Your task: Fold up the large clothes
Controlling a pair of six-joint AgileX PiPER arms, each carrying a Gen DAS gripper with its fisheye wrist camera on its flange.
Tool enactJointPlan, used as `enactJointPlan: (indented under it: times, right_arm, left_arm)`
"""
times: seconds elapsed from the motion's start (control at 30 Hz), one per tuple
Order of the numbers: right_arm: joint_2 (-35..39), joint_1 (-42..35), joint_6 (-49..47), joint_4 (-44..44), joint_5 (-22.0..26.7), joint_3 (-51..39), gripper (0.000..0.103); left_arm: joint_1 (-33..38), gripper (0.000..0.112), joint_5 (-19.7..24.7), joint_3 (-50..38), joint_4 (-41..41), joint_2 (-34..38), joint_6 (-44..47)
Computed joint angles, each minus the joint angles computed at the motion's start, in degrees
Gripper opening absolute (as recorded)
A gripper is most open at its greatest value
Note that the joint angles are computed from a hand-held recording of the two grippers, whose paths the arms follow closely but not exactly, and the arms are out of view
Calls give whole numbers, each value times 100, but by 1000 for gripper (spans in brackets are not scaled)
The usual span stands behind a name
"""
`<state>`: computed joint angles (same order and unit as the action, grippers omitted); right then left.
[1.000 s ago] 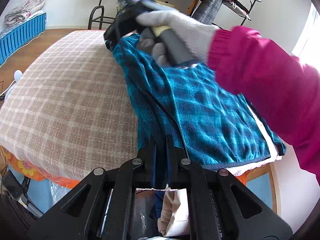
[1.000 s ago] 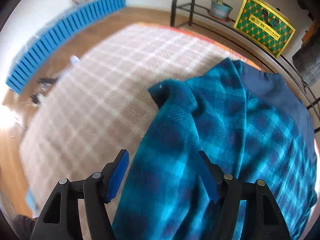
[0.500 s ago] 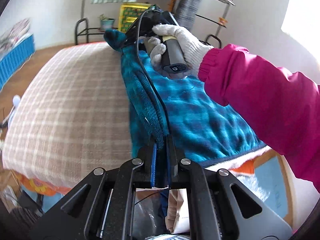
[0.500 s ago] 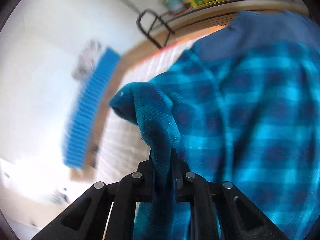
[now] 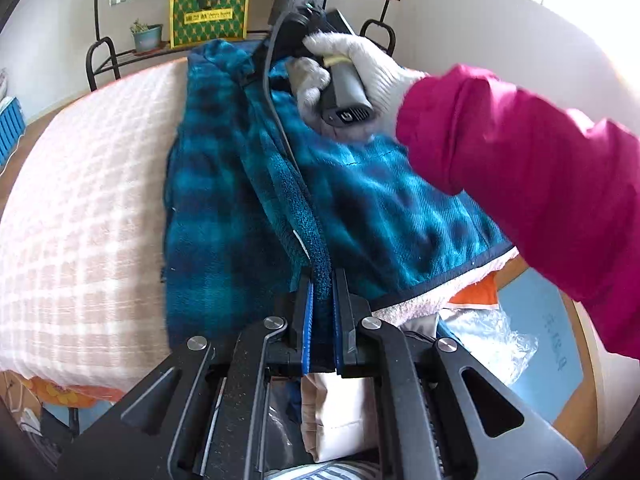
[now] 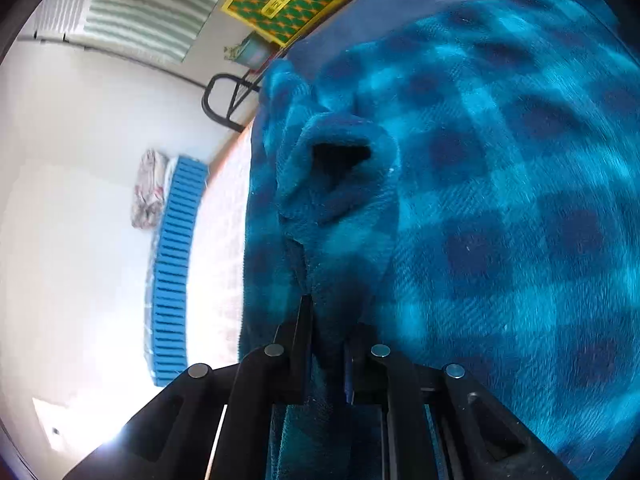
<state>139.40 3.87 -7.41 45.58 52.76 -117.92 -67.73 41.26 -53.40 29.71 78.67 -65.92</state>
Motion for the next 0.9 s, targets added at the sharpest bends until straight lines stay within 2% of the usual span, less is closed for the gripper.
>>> enactJointPlan:
  times: [0.17,0.2,0.23,0.27,0.3,0.37,0.53,0.63,0.77,0.83,0.9]
  right_arm:
    - [372,197,562,-1179,576,-1125,11]
    - [328,204,554,-1258,650,-1130,15]
    - [172,208,497,-1347,651,-962,23]
    - [-60,200,391,-1341,562,-650,35]
    - [-319,170,244,-1297,450,-285,37]
    - [-779,123,3,-1204,310,307,37]
    - [-2700,-176,-1111,-759,-105,2505,38]
    - [-3941,-457,-1725,-580,-155,3697,38]
    - [-5496,-845,-2319,-429,88,4925,38]
    - [-5991,-818,-2362,-618,59,5372,38]
    - [-6256,-499,-2243,-979,-305,5747,38]
  left_arm:
    - [-20,6,-43,-134,19,153,-89]
    - [-24,6,-35,-145,-13,161,-45]
    - [-15,6,-49,-131,-60,144,10]
    - [-5,6,-69,-107,-158,106,115]
    - [-8,6,-81,-97,-252,72,210]
    - [5,6,-189,-14,-645,-121,613]
    - [-572,12,130,236,-383,-909,292]
    - [-1103,12,528,460,114,-1658,-413]
    - [-1590,13,1343,665,729,-2418,-1275]
    - [-1456,12,1455,816,847,-2560,-1315]
    - [-800,12,1164,1065,723,-2577,-1089]
